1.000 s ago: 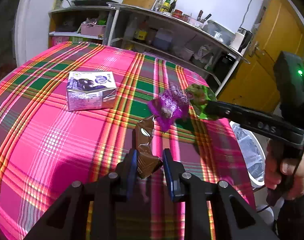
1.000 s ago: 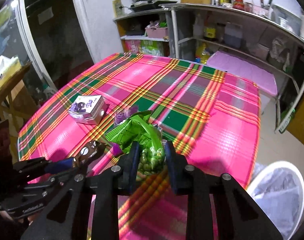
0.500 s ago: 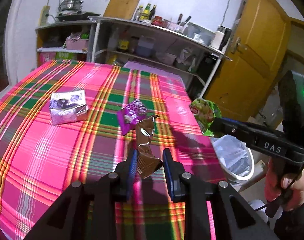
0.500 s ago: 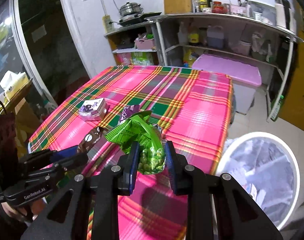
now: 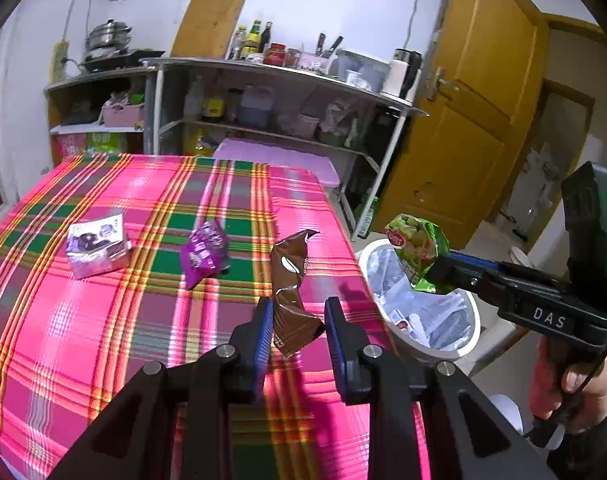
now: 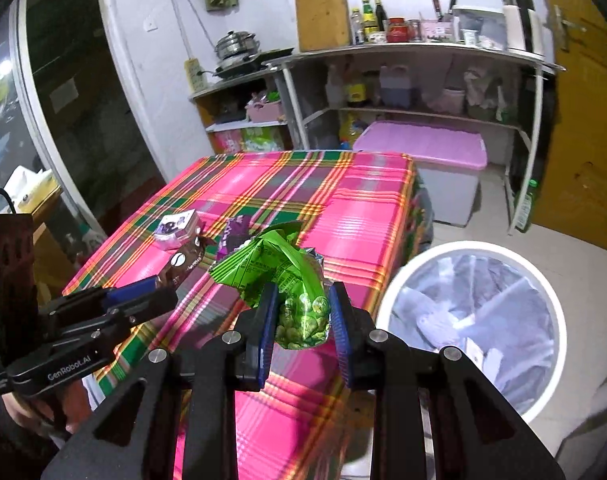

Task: Collect trash
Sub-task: 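Carry the brown wrapper and green bag over the white bin and open both tools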

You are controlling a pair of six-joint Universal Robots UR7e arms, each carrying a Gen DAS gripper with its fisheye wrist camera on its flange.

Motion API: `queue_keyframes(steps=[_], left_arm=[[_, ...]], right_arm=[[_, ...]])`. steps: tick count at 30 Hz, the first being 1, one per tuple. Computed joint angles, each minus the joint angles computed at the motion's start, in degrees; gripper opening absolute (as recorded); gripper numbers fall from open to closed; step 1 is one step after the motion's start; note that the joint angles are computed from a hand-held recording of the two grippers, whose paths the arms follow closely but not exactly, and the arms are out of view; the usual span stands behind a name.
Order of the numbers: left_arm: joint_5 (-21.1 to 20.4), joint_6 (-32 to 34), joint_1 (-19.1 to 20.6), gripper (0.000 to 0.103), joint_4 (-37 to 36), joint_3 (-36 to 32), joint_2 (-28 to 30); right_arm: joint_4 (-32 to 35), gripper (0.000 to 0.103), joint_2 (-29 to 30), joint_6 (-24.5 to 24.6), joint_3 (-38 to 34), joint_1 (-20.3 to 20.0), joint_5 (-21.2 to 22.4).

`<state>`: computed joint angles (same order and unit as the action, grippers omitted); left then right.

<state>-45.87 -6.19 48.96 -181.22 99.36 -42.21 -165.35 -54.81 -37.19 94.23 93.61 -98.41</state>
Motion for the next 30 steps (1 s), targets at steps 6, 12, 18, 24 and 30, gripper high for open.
queue_keyframes(steps=[6, 12, 18, 24, 30], left_arm=[[0.2, 2.0, -0.7, 0.027, 0.5, -2.1, 1.6], [-0.2, 2.9, -0.9, 0.027, 1.8, -4.8, 3.8], [-1.3, 4.4, -1.0, 0.027, 2.9, -7.4, 5.8], [-2.9, 5.7, -0.7, 0.027, 4.2, -10.2, 7.7], [-4.9, 6.5, -0.2, 0.027, 6.1, -13.4, 9.9]], right_arm=[[-1.7, 0.027, -1.7, 0.9, 1.4, -1.2, -0.2], [-2.5, 0.027, -2.9, 1.6, 2.1, -2.3, -0.5], [-3.2, 0.027, -3.8, 2.4, 2.4, -3.4, -0.8], [-3.8, 0.027, -4.5, 3.2, 2.6, -4.5, -1.2], [-3.9, 0.027, -4.6, 4.3, 2.1, -5.8, -1.6]])
